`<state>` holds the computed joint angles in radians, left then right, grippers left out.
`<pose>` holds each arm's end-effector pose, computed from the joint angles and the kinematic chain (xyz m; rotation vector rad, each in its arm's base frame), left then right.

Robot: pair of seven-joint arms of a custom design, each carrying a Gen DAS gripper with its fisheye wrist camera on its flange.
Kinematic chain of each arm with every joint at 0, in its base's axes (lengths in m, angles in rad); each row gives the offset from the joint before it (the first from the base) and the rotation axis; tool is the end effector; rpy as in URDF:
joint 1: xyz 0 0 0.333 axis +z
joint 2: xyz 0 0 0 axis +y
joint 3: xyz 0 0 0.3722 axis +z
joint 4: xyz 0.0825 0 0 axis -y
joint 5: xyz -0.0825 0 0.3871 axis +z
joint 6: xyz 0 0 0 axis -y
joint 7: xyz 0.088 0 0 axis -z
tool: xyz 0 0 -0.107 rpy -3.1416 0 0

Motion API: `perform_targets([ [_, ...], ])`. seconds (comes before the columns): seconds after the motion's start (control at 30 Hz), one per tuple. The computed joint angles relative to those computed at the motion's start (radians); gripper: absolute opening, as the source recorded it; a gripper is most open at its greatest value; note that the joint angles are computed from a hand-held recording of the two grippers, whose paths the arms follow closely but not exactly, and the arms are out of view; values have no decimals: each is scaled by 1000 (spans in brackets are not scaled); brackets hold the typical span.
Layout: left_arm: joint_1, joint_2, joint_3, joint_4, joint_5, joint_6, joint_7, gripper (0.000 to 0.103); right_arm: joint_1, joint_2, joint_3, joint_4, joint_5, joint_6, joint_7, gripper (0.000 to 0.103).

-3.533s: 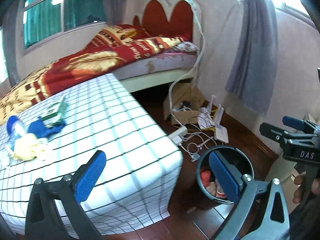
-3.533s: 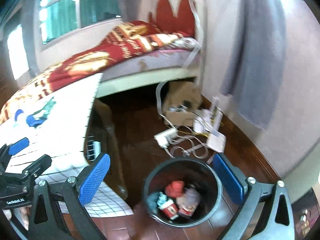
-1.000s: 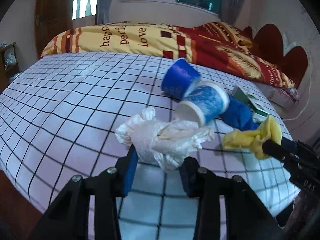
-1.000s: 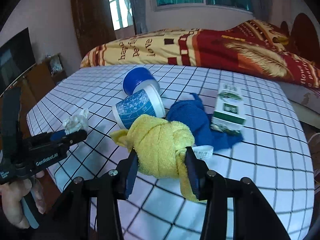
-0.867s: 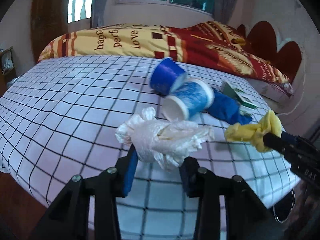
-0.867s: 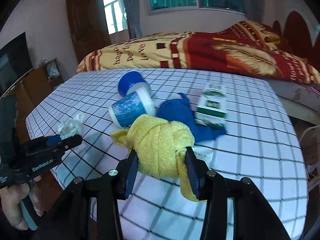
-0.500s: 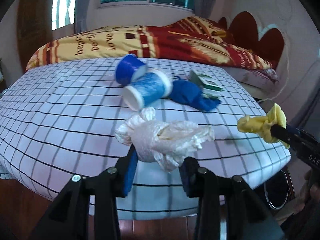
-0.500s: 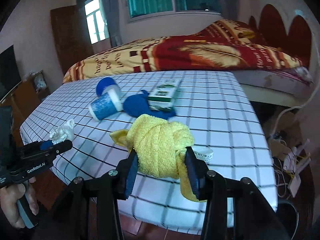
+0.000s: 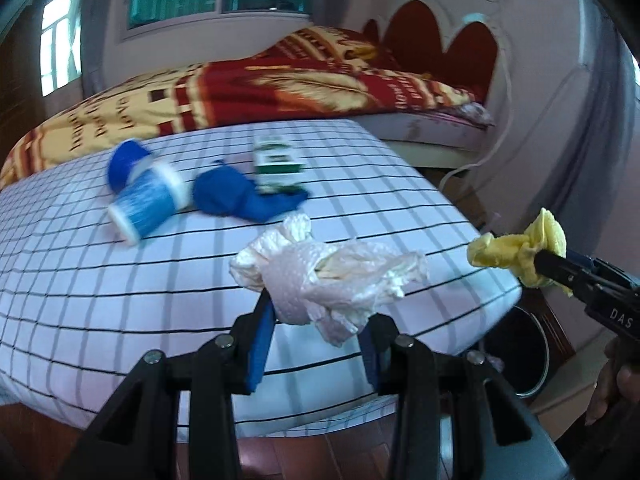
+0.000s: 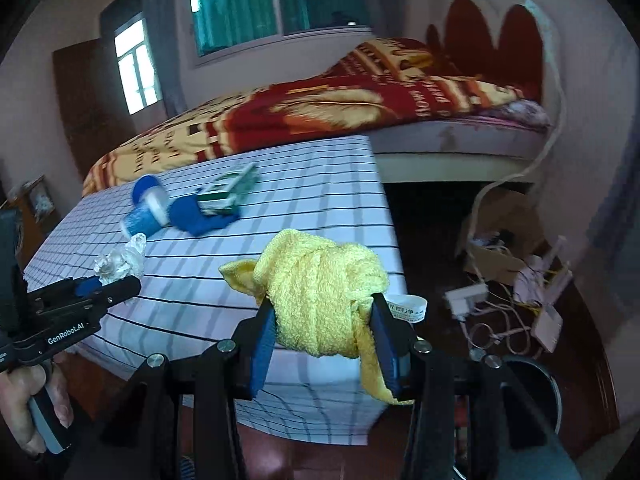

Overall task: Collect trash
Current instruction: 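Lift the glove and yellow cloth and carry them over the black bin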

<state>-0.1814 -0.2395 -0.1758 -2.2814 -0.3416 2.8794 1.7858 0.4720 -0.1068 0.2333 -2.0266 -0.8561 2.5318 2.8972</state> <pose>0.4834 -0.1691 0.6015 -1.5199 2.0492 -1.0097 0.4227 0.3788 0.6146 -1.6211 1.6952 -0.7005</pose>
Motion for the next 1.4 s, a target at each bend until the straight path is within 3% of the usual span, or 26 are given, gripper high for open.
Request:
perform_targets([
  [0.83,-195,106,-101,126,-62,-52,102,40,-149,-445,36,-389,155,-133,30,47],
  [1.4,-275,239,-160,227,-79,-121,160,40,-184,-618,1,-572,291,-176,-27,47],
])
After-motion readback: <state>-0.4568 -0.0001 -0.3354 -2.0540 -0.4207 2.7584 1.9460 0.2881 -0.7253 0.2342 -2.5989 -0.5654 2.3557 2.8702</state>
